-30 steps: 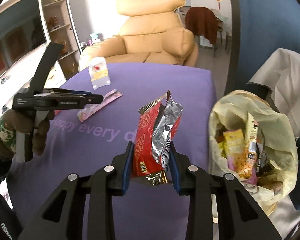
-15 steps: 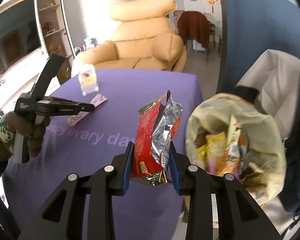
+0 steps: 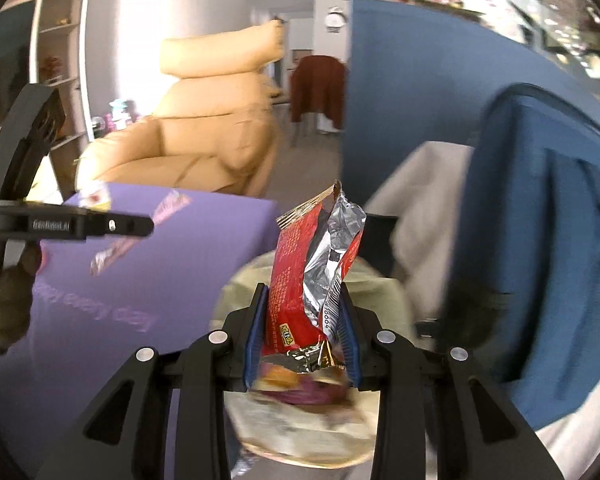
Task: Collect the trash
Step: 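Carry the pink wrapper and red packets into the yellow trash bag and open both tools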
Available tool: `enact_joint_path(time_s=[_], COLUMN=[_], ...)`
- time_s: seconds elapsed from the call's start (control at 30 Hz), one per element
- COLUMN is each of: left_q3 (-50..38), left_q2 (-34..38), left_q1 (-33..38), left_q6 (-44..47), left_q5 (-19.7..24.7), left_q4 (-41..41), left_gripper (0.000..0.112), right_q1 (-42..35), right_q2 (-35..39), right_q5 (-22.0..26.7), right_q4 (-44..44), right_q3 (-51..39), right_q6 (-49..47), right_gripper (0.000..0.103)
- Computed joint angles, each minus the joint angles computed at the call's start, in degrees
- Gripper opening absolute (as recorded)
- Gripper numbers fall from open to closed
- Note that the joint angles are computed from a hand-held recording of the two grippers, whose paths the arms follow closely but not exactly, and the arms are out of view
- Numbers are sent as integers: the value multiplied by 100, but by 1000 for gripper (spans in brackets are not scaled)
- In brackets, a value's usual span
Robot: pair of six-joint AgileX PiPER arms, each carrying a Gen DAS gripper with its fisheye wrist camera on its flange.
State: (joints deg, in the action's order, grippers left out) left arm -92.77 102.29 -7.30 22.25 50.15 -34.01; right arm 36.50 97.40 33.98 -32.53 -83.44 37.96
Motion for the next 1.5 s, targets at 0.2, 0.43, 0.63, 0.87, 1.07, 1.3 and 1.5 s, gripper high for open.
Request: enact_joint_path(time_s=[0.2, 0.43, 0.63, 0.87, 1.07, 1.3, 1.5], left_q3=[-1242, -1513, -269, 1454, 2684, 4000, 4696], left_q2=[1191, 1565, 642, -699, -1802, -3370, -4383], left_q1=[-695, -683, -630, -409, -300, -692, -1510], left_q6=[-265, -593, -1452, -2628, -3058, -4326, -5905], left_q5=[309, 116, -921, -1772, -2094, -2259, -1662], left_q4=[-427, -418, 1046, 2425, 2960, 4457, 6205], left_gripper=[32, 67, 77, 78, 78, 78, 78], right_q1=[-448, -713, -714, -523, -393, 415, 1574], right_q2=[-144, 65, 860, 1296, 925, 150, -491], right_q5=[39, -380, -471, -250, -383, -299, 381], right_q4=[184, 925, 2075, 1732, 1473, 326, -667], right_q3=[180, 334, -370, -813, -423, 341, 799], right_q6=[-162, -528, -1391, -887, -374, 1051, 2584], right_gripper=[32, 32, 38, 60, 60, 60, 60])
